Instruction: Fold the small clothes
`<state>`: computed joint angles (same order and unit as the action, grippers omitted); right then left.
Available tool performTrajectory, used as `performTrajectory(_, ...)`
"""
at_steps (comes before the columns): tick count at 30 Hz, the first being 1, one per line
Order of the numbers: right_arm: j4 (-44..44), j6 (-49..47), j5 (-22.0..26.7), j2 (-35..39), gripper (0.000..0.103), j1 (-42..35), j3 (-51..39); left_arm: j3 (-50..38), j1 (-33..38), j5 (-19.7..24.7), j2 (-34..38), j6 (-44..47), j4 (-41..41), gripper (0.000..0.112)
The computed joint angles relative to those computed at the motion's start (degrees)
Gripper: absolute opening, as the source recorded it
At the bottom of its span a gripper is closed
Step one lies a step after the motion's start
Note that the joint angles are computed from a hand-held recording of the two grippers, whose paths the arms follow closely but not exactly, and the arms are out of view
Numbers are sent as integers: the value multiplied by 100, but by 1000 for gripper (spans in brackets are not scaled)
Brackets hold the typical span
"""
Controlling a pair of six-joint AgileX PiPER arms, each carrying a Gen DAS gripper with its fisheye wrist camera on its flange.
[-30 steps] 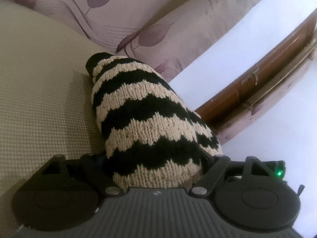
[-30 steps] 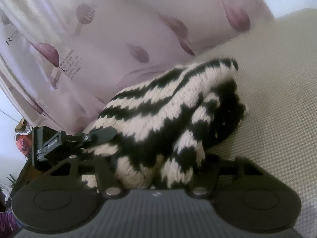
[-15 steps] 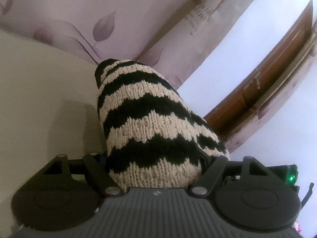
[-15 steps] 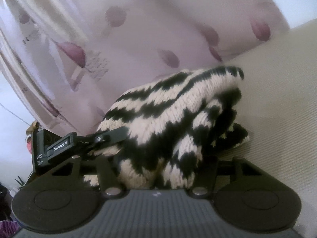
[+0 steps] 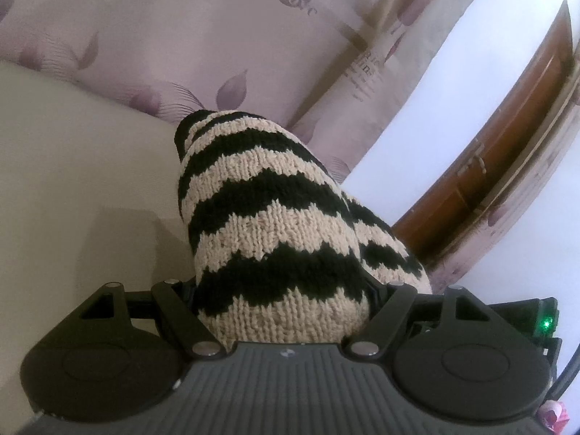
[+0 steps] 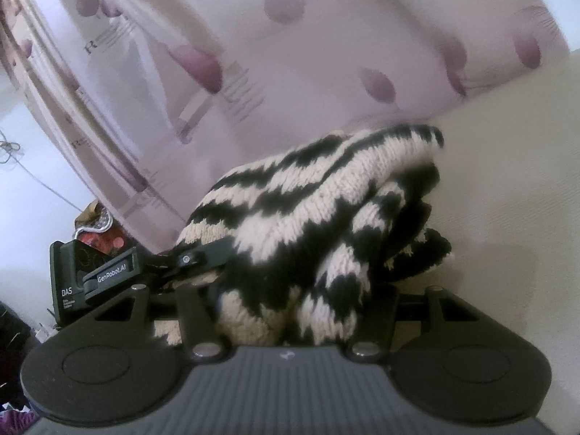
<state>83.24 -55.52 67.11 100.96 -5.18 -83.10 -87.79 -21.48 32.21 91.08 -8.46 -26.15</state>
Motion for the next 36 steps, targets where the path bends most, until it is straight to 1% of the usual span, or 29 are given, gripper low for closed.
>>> performTrajectory(9, 154, -238, -82, -643, 57, 155, 857, 627, -135, -55, -691, -517, 647, 76)
performTrajectory(16, 285, -403, -134, -939, 57, 242, 1350, 851, -163, -37, -927, -693, 828, 76)
performTrajectory(24, 414, -617, -220, -1191, 57, 366, 1843, 1307, -185, -103, -1277, -888, 1031, 76)
performTrajectory(31, 484, -733, -265, -1289, 57, 468, 2099, 1583, -222, -150, -1484, -1104, 1288, 76)
performTrajectory(36, 535, -792, -285, -1310, 57, 541, 2264, 1753, -212, -107, -1611, -1205, 1390, 76)
